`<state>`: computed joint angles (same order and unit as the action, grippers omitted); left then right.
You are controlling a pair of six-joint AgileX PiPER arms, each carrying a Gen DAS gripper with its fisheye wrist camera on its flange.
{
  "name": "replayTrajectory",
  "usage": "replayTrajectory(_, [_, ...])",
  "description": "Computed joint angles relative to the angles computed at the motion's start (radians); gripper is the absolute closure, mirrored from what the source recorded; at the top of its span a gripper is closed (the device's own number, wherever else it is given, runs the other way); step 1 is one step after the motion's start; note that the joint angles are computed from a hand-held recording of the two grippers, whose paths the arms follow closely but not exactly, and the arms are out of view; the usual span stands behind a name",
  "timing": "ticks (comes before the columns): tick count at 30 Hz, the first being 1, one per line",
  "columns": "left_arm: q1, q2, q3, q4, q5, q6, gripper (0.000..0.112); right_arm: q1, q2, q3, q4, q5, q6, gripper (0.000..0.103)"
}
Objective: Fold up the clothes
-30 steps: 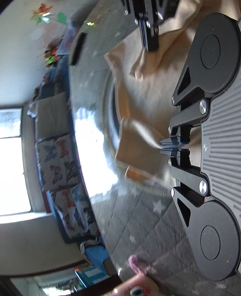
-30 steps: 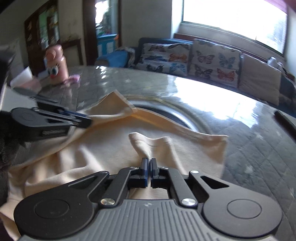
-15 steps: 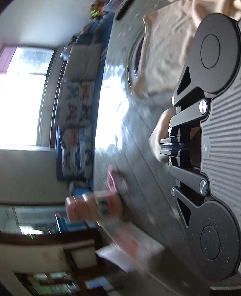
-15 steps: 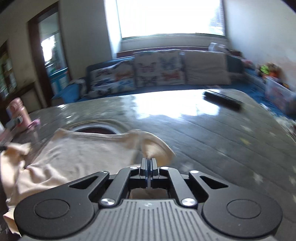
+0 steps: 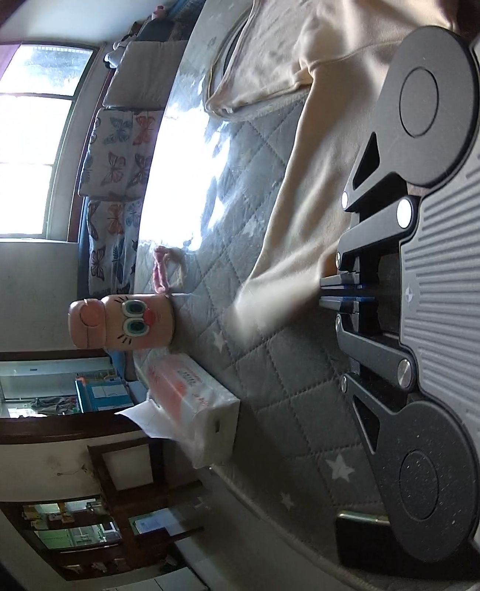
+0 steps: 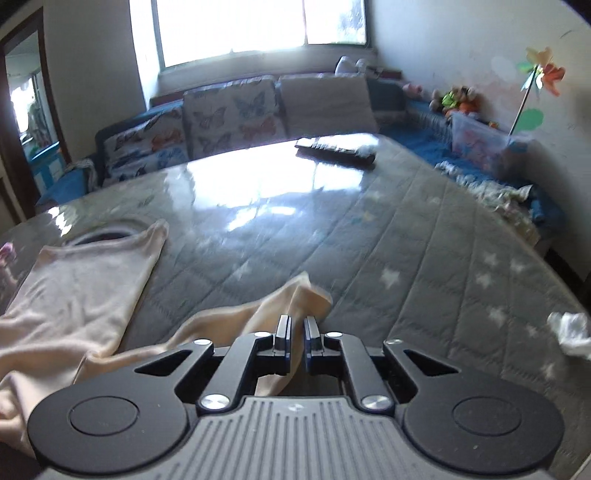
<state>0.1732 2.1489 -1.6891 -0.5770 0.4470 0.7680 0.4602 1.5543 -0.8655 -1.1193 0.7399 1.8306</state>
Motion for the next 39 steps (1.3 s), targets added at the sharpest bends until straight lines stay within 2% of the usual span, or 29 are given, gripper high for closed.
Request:
replayTrajectory(2, [-0.002, -0.028, 0.030, -0.062, 0.008, 0.078, 0.107, -0.001, 0.005, -0.014, -0.013, 0.005, -0.008, 0.092])
replayTrajectory(4, [-0.009, -0.052, 0.054, -0.129, 0.028, 0.163, 0.107, -0.010, 0.023, -0.033, -0.021, -0.014, -0.024, 0.081])
replayTrajectory(9, [-0.043, -0.097, 0.107, -0.245, 0.104, 0.317, 0.106, -0.035, 0.088, -0.065, -0.023, -0.033, -0.055, 0.077])
replayTrajectory(11, [-0.058, -0.113, 0.133, -0.282, 0.135, 0.375, 0.103, -0.070, 0.091, -0.047, -0.010, -0.088, -0.061, 0.077])
replayTrajectory(16, [-0.099, -0.127, 0.173, -0.332, 0.209, 0.479, 0.099, -0.107, 0.119, -0.032, -0.025, -0.140, -0.102, 0.073])
replayTrajectory(20, [-0.127, -0.137, 0.201, -0.347, 0.247, 0.537, 0.093, -0.112, 0.157, -0.068, -0.035, -0.092, -0.131, 0.073])
replayTrajectory(25, [-0.134, -0.173, 0.252, -0.381, 0.311, 0.658, 0.083, -0.131, 0.158, -0.086, -0.017, -0.071, -0.158, 0.073])
replayTrajectory(29, [-0.139, -0.197, 0.287, -0.415, 0.354, 0.760, 0.076, -0.084, 0.099, -0.081, 0.015, -0.064, -0.213, 0.073])
replayTrajectory(35, [-0.174, -0.198, 0.317, -0.430, 0.365, 0.872, 0.075, -0.008, 0.039, -0.118, 0.160, -0.188, -0.430, 0.072])
replayTrajectory(39, [-0.191, -0.194, 0.336, -0.432, 0.361, 0.934, 0.075, 0.034, 0.057, -0.190, 0.384, -0.307, -0.712, 0.072])
